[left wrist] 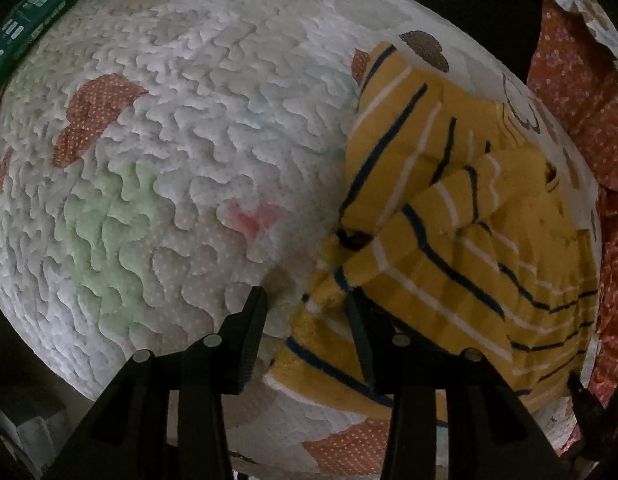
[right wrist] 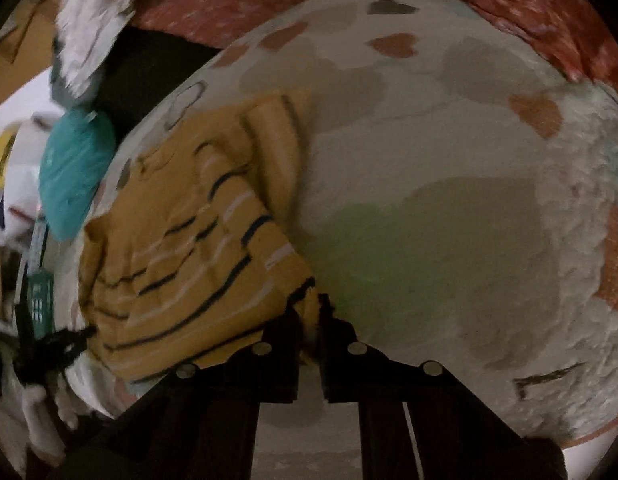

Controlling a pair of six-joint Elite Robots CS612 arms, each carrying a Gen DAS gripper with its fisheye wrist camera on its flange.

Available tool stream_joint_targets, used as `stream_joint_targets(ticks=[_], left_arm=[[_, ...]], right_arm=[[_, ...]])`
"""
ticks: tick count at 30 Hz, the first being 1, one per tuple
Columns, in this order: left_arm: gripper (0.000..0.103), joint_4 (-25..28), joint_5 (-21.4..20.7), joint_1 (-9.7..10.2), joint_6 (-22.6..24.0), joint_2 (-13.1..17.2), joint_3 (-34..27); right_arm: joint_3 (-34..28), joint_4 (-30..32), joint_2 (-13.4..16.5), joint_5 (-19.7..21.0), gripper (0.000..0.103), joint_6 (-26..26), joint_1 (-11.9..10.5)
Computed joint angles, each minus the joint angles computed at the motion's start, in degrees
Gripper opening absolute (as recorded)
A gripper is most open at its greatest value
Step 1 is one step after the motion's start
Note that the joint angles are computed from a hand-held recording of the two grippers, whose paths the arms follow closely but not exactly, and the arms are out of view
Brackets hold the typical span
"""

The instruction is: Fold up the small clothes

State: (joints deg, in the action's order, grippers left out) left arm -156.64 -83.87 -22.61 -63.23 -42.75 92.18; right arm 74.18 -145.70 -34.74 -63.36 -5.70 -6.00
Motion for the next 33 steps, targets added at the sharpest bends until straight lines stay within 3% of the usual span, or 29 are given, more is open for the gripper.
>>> stream_joint_targets(ticks=[2,7,10,13,17,19,23,33], left_arm=[[0.041,-1.5,-0.23,0.03,-0.62,0.04,0.55],[0.042,-7.51,-0.7,0.1,-2.09,-0.32,3.35],[0.044,-10.96,1.25,-0.49,-1.96,-0.41,4.81],[0.045,-13.33,3.38,-1.27,-1.76,-0.4,5.79],[0.045,-16.62,2.73,-1.22,-3.07,-0.26,6.69],[0.045,-18.91,1.8,-0.99,-3.94,-0.21,7.42],[0.045,-21.77,0.29,-0.65,-4.64,-0.27,8.49],[0.045,-20.15,-1.77,-0.16,-4.64,-0.46,7.82]], right_arm=[[-0.54,2.22,-0.07,-1.66,0.012,-2.04,0.52],[3.42,-7.33,-3.05,-4.52,0.027,0.7,1.12],[4.2,-8.41,-4.72,0.85,0.027,-1.68,2.13],[1.68,-0.99,-4.59,9.3,0.028,-7.65,4.54],[-4.34,9.1,-1.4,13.35,0.027,-11.53,9.12],[-8.76,13.22,1.19,10.52,0.026,-12.75,11.86],[-17.76,15.6,6.78,-0.69,0.015,-14.01,16.77],[-33.58,19.64,15.3,-7.08,0.016,-12.59,21.1]])
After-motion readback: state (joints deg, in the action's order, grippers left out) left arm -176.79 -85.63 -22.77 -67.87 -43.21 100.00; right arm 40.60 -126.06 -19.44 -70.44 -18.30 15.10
